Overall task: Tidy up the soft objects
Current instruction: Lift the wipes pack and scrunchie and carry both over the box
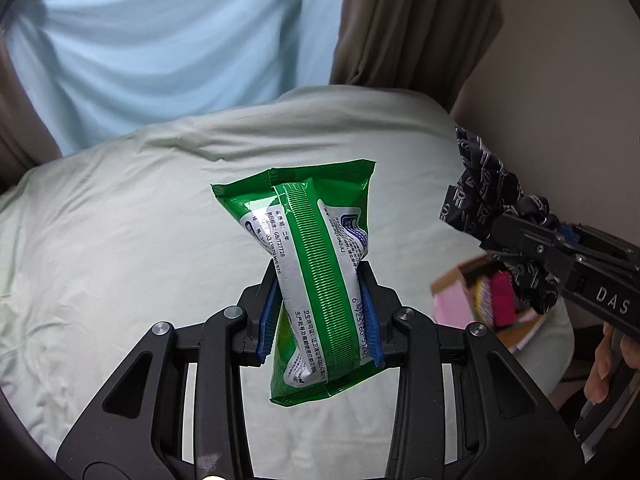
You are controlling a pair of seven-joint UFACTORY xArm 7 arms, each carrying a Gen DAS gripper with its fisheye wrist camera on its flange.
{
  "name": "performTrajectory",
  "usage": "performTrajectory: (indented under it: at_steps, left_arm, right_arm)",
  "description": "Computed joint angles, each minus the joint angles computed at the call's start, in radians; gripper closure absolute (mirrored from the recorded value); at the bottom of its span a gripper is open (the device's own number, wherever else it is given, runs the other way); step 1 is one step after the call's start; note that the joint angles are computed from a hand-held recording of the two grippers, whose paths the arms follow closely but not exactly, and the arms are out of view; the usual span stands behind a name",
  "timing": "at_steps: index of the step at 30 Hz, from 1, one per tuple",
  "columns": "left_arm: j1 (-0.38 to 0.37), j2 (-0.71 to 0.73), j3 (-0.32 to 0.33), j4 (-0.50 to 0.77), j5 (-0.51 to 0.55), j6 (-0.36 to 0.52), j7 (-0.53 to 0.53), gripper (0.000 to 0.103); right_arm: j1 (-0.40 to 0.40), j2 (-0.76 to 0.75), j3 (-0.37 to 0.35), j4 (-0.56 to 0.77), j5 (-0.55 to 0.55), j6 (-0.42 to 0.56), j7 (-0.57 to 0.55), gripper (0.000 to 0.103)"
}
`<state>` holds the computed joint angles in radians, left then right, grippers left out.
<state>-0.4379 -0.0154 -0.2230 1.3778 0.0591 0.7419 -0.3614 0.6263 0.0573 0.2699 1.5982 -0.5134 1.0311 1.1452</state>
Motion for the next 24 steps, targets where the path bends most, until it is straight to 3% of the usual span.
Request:
performTrajectory:
  at_steps: [5,10,14,19,24]
  left_arm:
    - [-0.031,-0.075,-0.038,-0.019,0.013,0.04,-0.06,0.071]
    - [-0.078,-0.047,-0.092,0.056,0.084,0.078,-0.177,0.07]
    - [-0.152,0.059,-0.118,0.191,0.18,0.12,-0.3,0.071]
    - [-0.306,0.275,-0.099,0.45,0.282,0.203,-0.442,0.071]
    - [-0.459,0.525,-0.042,0.768,0.309,0.318,-0.468,0.07]
  right_arm:
    - [0.003,-0.12,0.035,-0.07,-0.006,0.061,0.038,0.071]
    - [-0.054,-0.255,0.063,-0.166,0.047,0.08,0.011,0.071]
    - [-0.099,-0.379,0.049,-0.252,0.112,0.084,-0.077,0.071]
    - [-0.138,-0.54,-0.019,-0.4,0.222,0.076,-0.215,0.071]
    - [-0.179,-0.68,-0.114,-0.563,0.316,0.053,-0.351,0.071]
